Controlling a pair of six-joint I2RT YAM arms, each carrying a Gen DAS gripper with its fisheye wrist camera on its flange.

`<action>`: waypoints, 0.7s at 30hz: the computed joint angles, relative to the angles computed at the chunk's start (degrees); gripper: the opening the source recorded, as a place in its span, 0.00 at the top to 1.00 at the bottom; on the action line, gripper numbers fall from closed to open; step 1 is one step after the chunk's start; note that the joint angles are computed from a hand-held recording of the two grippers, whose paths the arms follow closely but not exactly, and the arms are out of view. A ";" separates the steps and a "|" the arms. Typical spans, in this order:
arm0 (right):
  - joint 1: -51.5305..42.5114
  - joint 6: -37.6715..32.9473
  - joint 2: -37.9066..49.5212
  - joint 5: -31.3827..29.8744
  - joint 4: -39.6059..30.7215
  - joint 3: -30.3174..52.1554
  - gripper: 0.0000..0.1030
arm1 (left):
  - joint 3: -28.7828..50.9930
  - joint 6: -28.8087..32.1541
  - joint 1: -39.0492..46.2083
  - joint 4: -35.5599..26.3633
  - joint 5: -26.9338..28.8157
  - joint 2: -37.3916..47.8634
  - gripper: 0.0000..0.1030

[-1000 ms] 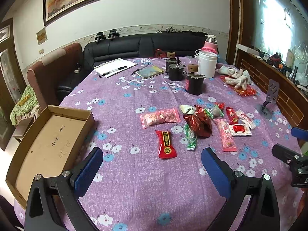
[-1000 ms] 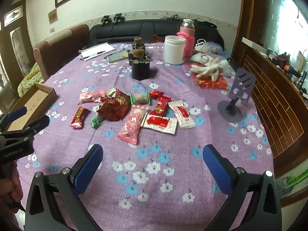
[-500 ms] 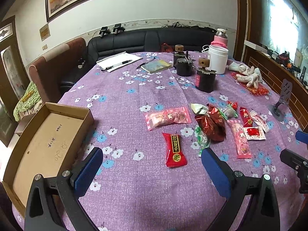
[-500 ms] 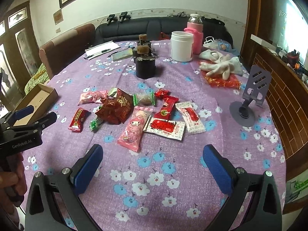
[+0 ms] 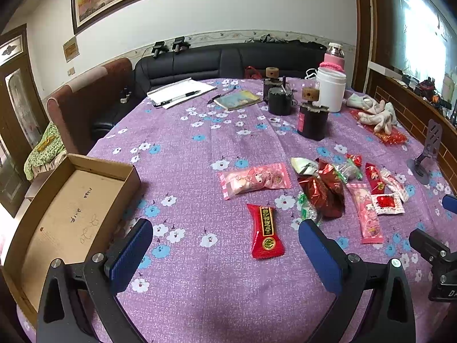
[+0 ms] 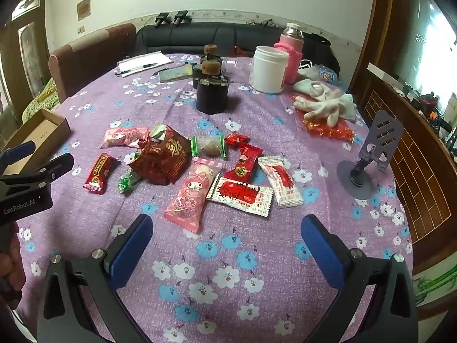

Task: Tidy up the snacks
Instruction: 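Move both tools toward the snacks on the table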

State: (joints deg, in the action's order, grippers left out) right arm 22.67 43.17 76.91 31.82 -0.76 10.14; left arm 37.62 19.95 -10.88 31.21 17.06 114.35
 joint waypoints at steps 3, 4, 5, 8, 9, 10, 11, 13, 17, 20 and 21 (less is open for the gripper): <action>0.08 1.87 3.90 2.18 -0.28 1.61 0.00 | 0.23 -0.16 0.22 -0.81 -0.64 0.34 0.00; 0.56 3.10 5.69 3.69 -1.47 2.80 0.00 | 0.57 -0.23 0.68 -1.61 -0.39 0.36 0.00; 1.04 3.84 6.54 4.62 -2.42 3.55 0.00 | 0.83 -0.29 0.89 -2.10 -0.20 0.43 0.00; 1.94 4.55 8.11 6.49 -3.77 4.92 0.00 | 1.11 -0.62 0.77 -3.05 -0.47 0.27 0.00; 2.17 4.68 8.48 6.81 -4.11 5.31 0.00 | 0.80 -1.17 0.12 -3.09 -1.01 -0.11 0.00; 2.42 4.98 8.84 7.14 -4.57 5.74 0.00 | 0.87 -1.17 0.01 -3.08 -1.05 0.01 0.00; 2.65 5.25 9.04 7.41 -4.86 6.01 0.00 | 0.40 -1.86 -0.80 -2.45 -1.79 0.01 0.00; 2.77 5.45 8.69 7.45 -4.87 6.01 0.00 | 0.12 -2.41 -1.56 -1.79 -2.42 0.21 0.00; 3.27 6.31 8.08 7.59 -5.68 6.14 0.00 | -0.59 -3.20 -2.60 -0.53 -3.36 0.45 0.00; 3.49 6.80 7.46 7.82 -6.36 6.03 0.00 | -0.84 -3.43 -2.94 -0.03 -3.76 0.67 0.00; 3.57 6.95 7.25 7.88 -6.47 5.92 0.00 | -0.81 -3.49 -3.05 -0.09 -3.92 0.73 0.00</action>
State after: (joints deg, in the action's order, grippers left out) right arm 26.24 50.12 84.16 39.70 -7.23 16.07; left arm 36.81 16.46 -13.93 31.11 13.14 115.08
